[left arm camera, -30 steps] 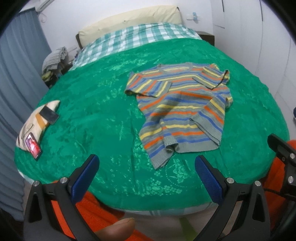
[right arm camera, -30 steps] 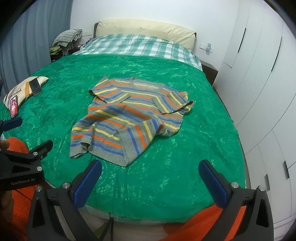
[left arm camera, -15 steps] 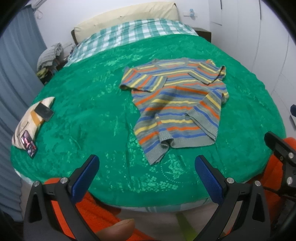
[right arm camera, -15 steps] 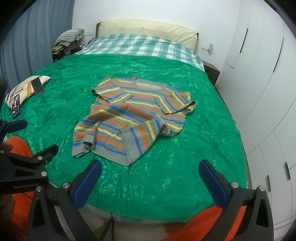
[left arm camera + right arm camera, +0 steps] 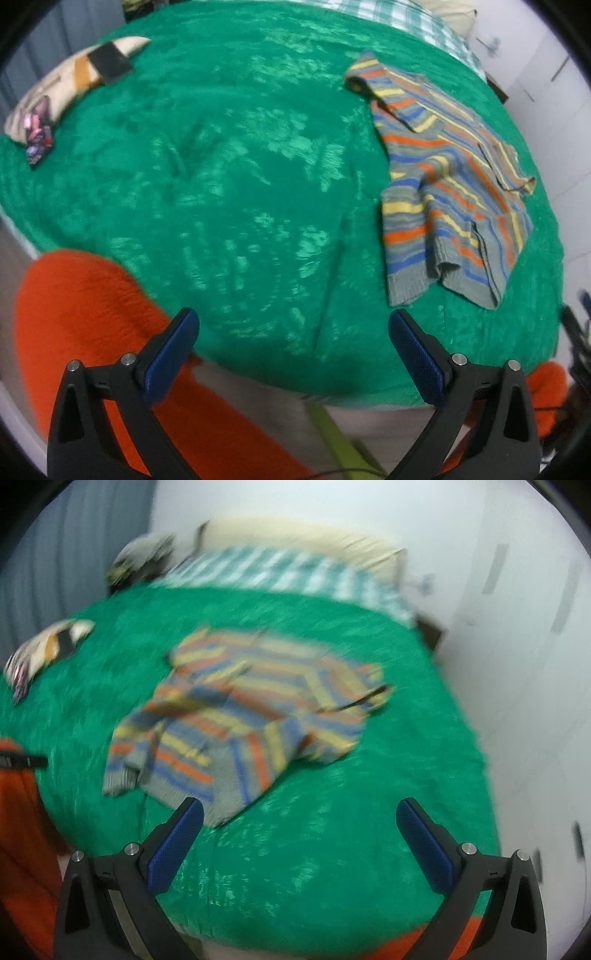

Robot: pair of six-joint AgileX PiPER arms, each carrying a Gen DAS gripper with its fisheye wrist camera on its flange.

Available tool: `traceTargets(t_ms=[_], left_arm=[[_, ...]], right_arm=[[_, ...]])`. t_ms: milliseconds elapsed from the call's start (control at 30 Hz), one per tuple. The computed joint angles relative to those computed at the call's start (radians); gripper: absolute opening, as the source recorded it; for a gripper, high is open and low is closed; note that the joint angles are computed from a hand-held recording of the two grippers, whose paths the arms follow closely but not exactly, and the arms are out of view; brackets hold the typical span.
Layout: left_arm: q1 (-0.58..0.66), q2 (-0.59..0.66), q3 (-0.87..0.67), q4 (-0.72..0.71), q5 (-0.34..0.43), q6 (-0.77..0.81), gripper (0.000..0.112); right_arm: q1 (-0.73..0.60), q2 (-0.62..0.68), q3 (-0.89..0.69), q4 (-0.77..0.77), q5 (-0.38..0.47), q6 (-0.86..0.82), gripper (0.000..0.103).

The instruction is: Fold small clothes

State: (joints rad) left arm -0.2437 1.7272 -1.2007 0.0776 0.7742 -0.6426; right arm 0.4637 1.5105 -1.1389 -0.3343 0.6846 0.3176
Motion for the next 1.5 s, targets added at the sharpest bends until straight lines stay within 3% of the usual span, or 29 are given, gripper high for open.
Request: traceTargets(t_ms=[100, 200, 233, 267, 300, 333, 400, 467, 567, 667, 767, 800, 833, 900, 933, 1000, 1067, 1100, 1133, 1167, 1200, 1267, 1333, 1400, 1500], left_arm=[[-0.023, 0.1, -0.077, -0.074, -0.031, 0.141, 0.102], [-0.074, 0.223, -0.184, 0.002, -0.046, 0.149, 0.1], [-0.094, 0.267, -0.222, 0.059, -0.038, 0.122, 0.096], [-0.106, 0.294, -0.247, 0.091, -0.024, 0.108, 0.082], [-0.109, 0.318, -0.266, 0.107, -0.007, 0.11, 0.077], [-0.103, 0.323, -0.265, 0.092, -0.004, 0.124, 0.075], [-0.079, 0.281, -0.195, 0.031, -0.074, 0.149, 0.08], [-0.05, 0.25, -0.138, -0.038, -0.123, 0.195, 0.082], [-0.037, 0.265, -0.145, -0.091, -0.139, 0.225, 0.083], [-0.06, 0.304, -0.2, -0.06, -0.137, 0.215, 0.083], [-0.065, 0.315, -0.225, -0.06, -0.139, 0.211, 0.08], [-0.048, 0.32, -0.234, -0.086, -0.141, 0.236, 0.08], [-0.039, 0.325, -0.236, -0.107, -0.15, 0.248, 0.079], [-0.025, 0.321, -0.219, -0.145, -0.174, 0.269, 0.078], [-0.022, 0.322, -0.217, -0.157, -0.183, 0.277, 0.077], [-0.018, 0.323, -0.216, -0.195, -0.207, 0.316, 0.07], [-0.015, 0.33, -0.225, -0.257, -0.225, 0.383, 0.05], [-0.007, 0.342, -0.237, -0.343, -0.219, 0.476, 0.018], [0.003, 0.358, -0.263, -0.398, -0.187, 0.532, 0.005], [0.017, 0.365, -0.283, -0.448, -0.145, 0.576, 0.004], [0.033, 0.351, -0.279, -0.496, -0.121, 0.616, 0.004], [0.084, 0.31, -0.254, -0.628, -0.058, 0.716, 0.004], [0.137, 0.268, -0.247, -0.692, 0.045, 0.773, 0.004], [0.158, 0.25, -0.266, -0.648, 0.115, 0.759, 0.004], [0.122, 0.307, -0.338, -0.514, 0.144, 0.675, 0.005]], right_arm=[[0.0, 0.184, -0.124, 0.139, -0.072, -0.123, 0.099], [0.038, 0.437, -0.33, 0.099, -0.018, -0.137, 0.087], [0.037, 0.522, -0.389, 0.092, -0.001, -0.145, 0.071], [0.026, 0.567, -0.426, 0.117, 0.028, -0.168, 0.056], [-0.005, 0.572, -0.424, 0.181, 0.017, -0.185, 0.033], [-0.036, 0.537, -0.401, 0.247, 0.01, -0.187, 0.02], [-0.112, 0.378, -0.257, 0.424, -0.035, -0.283, 0.007], [-0.171, 0.235, -0.127, 0.499, -0.059, -0.33, 0.007], [-0.316, 0.036, 0.078, 0.511, -0.024, -0.284, 0.007], [-0.468, 0.02, 0.178, 0.582, 0.005, -0.303, 0.008], [-0.617, 0.043, 0.221, 0.764, 0.036, -0.415, 0.014], [-0.655, 0.031, 0.233, 0.849, 0.039, -0.484, 0.026], [-0.676, 0.015, 0.239, 0.921, 0.034, -0.553, 0.048], [-0.694, 0.028, 0.218, 1.078, 0.046, -0.739, 0.071], [-0.688, 0.06, 0.189, 1.15, 0.065, -0.839, 0.071], [-0.678, 0.134, 0.142, 1.249, 0.095, -1.028, 0.071], [-0.622, 0.24, 0.061, 1.29, 0.107, -1.162, 0.071], [-0.604, 0.289, 0.021, 1.286, 0.135, -1.198, 0.066], [-0.602, 0.32, 0.002, 1.276, 0.166, -1.22, 0.052], [-0.586, 0.37, -0.053, 1.231, 0.225, -1.202, 0.039], [-0.566, 0.385, -0.084, 1.158, 0.254, -1.145, 0.008], [-0.569, 0.34, -0.078, 1.11, 0.296, -1.088, 0.006], [-0.633, 0.234, -0.047, 1.158, 0.434, -1.071, 0.006], [-0.66, 0.168, -0.058, 1.142, 0.523, -1.001, 0.006], [-0.654, 0.156, -0.059, 1.033, 0.505, -0.855, 0.007]])
